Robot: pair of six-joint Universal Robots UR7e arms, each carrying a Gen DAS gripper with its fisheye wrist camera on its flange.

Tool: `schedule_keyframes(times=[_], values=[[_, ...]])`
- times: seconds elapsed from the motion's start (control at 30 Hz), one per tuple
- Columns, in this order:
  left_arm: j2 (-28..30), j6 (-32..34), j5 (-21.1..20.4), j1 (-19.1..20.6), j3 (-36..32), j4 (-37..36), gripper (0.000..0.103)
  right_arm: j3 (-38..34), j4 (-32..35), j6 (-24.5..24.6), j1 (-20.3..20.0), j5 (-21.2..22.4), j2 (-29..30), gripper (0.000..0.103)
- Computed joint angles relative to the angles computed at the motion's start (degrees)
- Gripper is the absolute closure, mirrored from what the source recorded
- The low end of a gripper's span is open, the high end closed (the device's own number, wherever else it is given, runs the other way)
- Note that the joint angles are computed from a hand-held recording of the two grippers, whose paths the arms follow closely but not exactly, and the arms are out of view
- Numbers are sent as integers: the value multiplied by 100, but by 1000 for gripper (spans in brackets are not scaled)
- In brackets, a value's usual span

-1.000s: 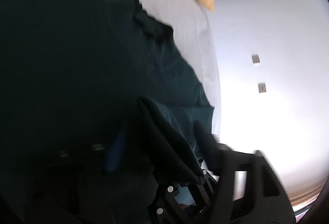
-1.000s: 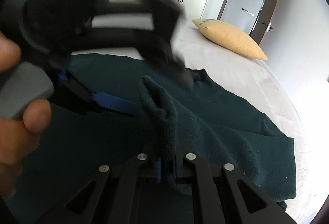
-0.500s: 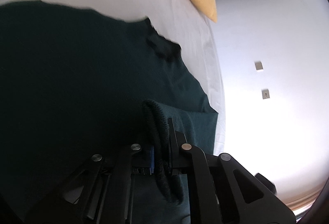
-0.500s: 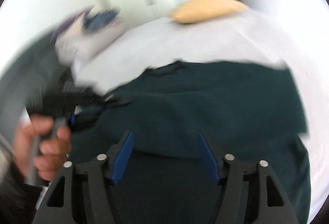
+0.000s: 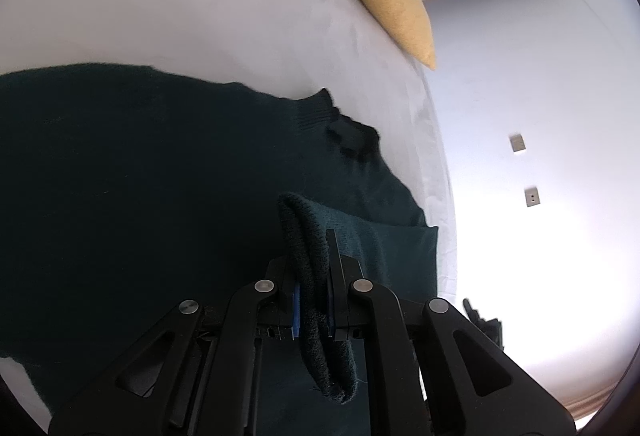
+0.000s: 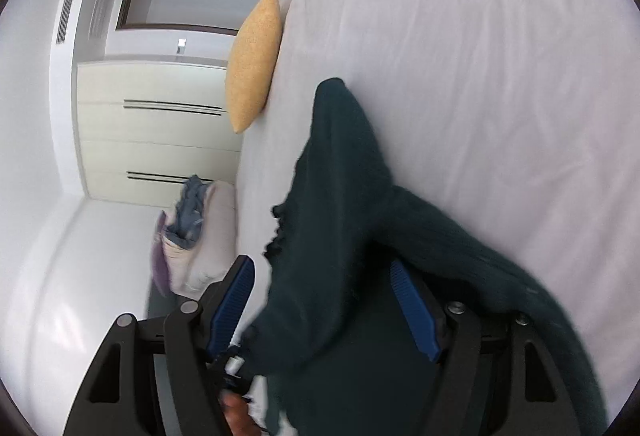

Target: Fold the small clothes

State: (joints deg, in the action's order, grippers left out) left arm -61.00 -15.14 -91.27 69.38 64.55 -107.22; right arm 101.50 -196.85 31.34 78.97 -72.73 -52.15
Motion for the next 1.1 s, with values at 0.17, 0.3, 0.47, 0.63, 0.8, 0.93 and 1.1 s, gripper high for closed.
schedule_keyframes(times=[0.17,0.3,0.47,0.63,0.8,0.93,1.1], values=[[40,-6,40,99,31,-95,96,-356,192,246,-30,267,174,27],[61,67,157,137,71,-31,96,-473,189,223,-53,112,195,27],[68,139,304,206,178,-42,96,-263,-350,374,-223,269,188,34],[164,223,349,266,57,-89,96,-185,-527,180,-233,191,248,40],[197,438,558,189,45,-260,96,-194,-450,-109,-103,-104,255,39],[-28,880,516,162,403,-791,96,-132,-520,-273,-91,-160,242,40],[-26,755,428,375,484,-743,93,-108,-410,-329,-105,-179,207,43]])
